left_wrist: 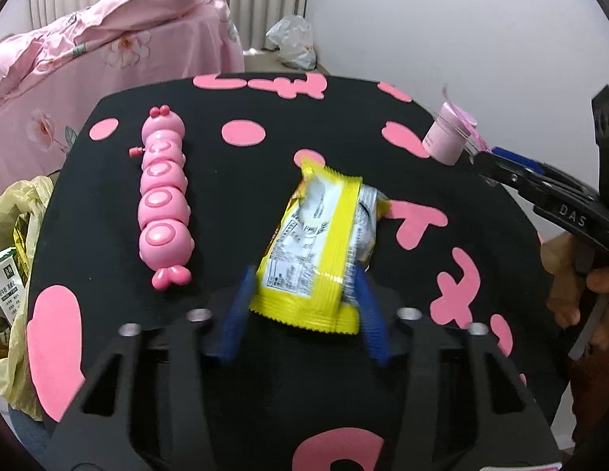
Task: Collect trash
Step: 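Grasp the yellow snack bar wrapper with left gripper while right grasps the pink lollipop wrapper, then carry both wrappers over the yellow bag and lower them inside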
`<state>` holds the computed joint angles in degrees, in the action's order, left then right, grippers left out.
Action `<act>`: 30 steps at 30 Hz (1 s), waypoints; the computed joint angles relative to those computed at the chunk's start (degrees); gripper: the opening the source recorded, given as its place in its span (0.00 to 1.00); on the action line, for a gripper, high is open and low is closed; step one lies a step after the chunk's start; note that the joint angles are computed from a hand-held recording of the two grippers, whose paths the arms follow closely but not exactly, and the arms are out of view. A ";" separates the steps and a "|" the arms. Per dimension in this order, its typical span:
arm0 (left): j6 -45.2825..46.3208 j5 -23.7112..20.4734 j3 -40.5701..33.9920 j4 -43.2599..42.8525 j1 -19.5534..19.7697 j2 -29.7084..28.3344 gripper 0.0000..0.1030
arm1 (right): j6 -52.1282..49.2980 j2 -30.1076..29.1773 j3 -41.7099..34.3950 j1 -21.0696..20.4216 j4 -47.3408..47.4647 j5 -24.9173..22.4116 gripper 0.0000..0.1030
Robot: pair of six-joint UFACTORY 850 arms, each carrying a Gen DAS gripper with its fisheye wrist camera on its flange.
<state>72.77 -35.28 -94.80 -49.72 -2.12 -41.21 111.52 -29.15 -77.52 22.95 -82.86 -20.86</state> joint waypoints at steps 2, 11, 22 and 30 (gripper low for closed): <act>2.07 0.41 0.98 -2.01 0.30 0.92 0.28 | 2.02 0.71 0.76 0.12 -1.29 0.24 0.47; 12.06 -0.29 4.16 -14.48 3.50 5.85 0.28 | 0.36 1.83 -0.60 2.78 -1.27 -0.82 0.47; 16.31 0.22 3.94 -21.76 10.47 7.15 0.28 | -16.51 -2.85 -12.61 8.42 6.72 -4.97 0.47; 16.87 1.48 2.12 -25.93 15.82 5.90 0.28 | -36.00 -10.82 -27.02 11.09 19.94 -6.50 0.47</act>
<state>89.64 -33.79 -92.68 -75.65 13.70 -35.31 75.52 -39.96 -104.54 34.04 -62.92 -27.36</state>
